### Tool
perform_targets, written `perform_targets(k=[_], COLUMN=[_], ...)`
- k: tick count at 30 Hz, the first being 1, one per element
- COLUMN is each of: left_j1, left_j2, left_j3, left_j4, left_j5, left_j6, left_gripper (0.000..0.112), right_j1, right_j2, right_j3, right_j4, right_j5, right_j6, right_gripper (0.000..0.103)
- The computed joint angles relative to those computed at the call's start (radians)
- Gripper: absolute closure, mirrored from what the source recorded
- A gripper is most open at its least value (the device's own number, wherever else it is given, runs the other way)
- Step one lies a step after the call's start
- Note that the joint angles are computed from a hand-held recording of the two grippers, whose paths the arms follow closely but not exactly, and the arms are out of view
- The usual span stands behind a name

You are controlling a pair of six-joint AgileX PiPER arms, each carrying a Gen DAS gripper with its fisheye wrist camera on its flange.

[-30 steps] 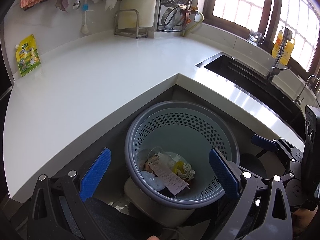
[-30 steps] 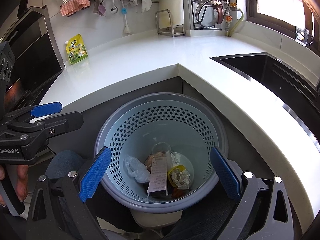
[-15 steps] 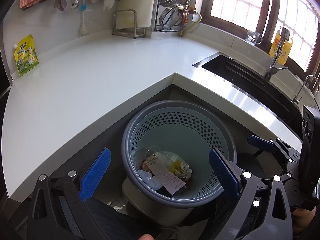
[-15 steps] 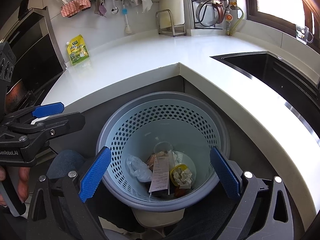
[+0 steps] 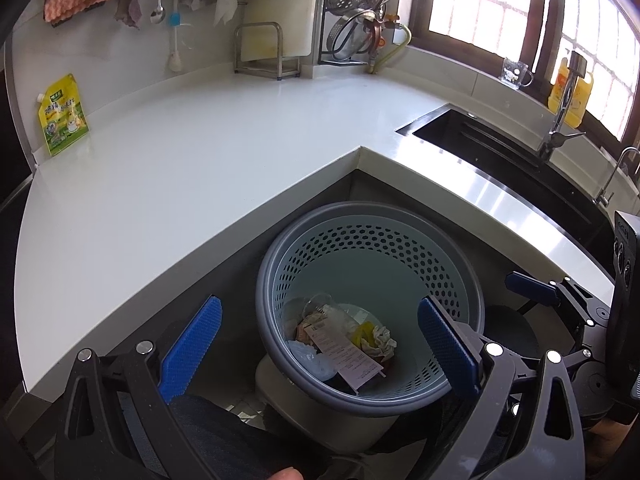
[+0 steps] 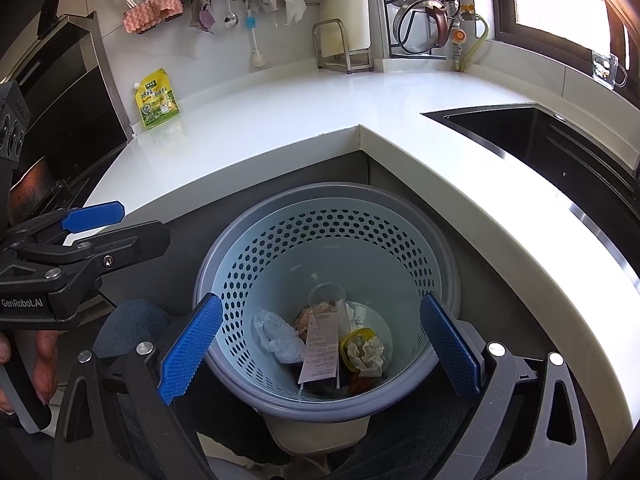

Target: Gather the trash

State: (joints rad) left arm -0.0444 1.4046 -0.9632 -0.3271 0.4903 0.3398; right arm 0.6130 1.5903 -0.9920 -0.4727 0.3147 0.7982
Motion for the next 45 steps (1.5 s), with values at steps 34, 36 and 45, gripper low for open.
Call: perform_targets(k=[34,36,45], left_j1=[-0.053,-0.048,-0.050], left_j2=[-0.017,-0.024,-0.052], left_j3=[0.020,0.026,0.038], left_j4=[0.212,0.183,0.169], left_j5=[-0.032,-0.035,-0.050], left_j6=[-0.241,-0.209,-0.185], left_gripper=[0.016,0.016,0.016], right_j1=[-0.007,-0.008,-0.009], right_j2=[0.004,0.003,-0.001], right_j3=[0.016,0.018,0.019], right_j4=[-0.008,-0.009,0.004], right_j5=[-0.017,-0.018,-0.015], right_j6=[0.015,0.015,0.001], right_gripper=[0.009,0.009,0.009])
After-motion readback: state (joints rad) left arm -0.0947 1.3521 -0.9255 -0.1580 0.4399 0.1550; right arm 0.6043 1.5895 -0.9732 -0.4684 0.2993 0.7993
